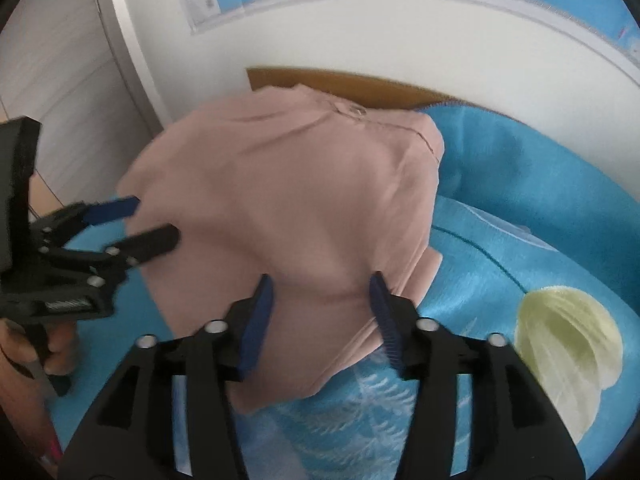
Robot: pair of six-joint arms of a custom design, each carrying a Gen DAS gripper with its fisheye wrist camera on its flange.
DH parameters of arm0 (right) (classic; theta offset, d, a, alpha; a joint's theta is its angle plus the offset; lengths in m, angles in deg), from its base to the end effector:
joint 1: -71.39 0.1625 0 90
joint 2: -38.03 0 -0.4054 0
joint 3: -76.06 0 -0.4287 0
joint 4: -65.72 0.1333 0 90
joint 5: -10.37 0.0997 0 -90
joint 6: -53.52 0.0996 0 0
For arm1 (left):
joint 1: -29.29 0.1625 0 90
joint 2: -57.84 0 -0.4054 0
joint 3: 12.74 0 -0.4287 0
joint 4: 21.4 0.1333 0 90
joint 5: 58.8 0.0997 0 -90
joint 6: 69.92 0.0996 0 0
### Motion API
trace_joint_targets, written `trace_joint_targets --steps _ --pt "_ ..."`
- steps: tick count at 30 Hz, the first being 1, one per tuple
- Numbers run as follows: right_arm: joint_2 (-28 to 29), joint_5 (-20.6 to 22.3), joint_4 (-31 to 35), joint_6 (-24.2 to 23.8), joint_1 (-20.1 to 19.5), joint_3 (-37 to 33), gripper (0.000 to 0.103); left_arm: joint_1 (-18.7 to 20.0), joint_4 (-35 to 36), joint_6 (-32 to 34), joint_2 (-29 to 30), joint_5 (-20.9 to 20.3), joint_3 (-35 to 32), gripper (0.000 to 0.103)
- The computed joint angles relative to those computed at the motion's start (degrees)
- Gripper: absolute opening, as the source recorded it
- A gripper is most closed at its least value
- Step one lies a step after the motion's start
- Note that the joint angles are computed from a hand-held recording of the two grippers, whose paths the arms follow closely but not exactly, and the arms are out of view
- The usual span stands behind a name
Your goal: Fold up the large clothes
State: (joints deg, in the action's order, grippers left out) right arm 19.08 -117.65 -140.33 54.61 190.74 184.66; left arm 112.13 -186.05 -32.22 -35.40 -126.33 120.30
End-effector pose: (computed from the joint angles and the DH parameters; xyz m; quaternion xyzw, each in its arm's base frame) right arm 0.3128 -0.4095 -0.1605 0.1526 -0.9108 0.2916 0.2493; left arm 0.1151 -0.4588 0.2743 0.3031 0.8873 -0.2344 0.2567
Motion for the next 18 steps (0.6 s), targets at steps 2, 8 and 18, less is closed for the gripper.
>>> trace_joint_targets --steps 2,8,18 --pt "0.2 -1.2 -2.3 0.1 1.4 0.5 0.066 -0.2 1.4 -1.0 -2.3 -1.3 1.0 0.092" --pt "0.8 -4.2 -7.2 0.5 5.8 2.3 0.094 -1.0 0.5 -3.8 -9.7 -1.8 5.9 0.096" --pt "2.0 -5.2 -13.1 2.4 10.4 4.6 0.097 -4.0 -1.7 -6.8 -20.9 2.8 13.6 0.096"
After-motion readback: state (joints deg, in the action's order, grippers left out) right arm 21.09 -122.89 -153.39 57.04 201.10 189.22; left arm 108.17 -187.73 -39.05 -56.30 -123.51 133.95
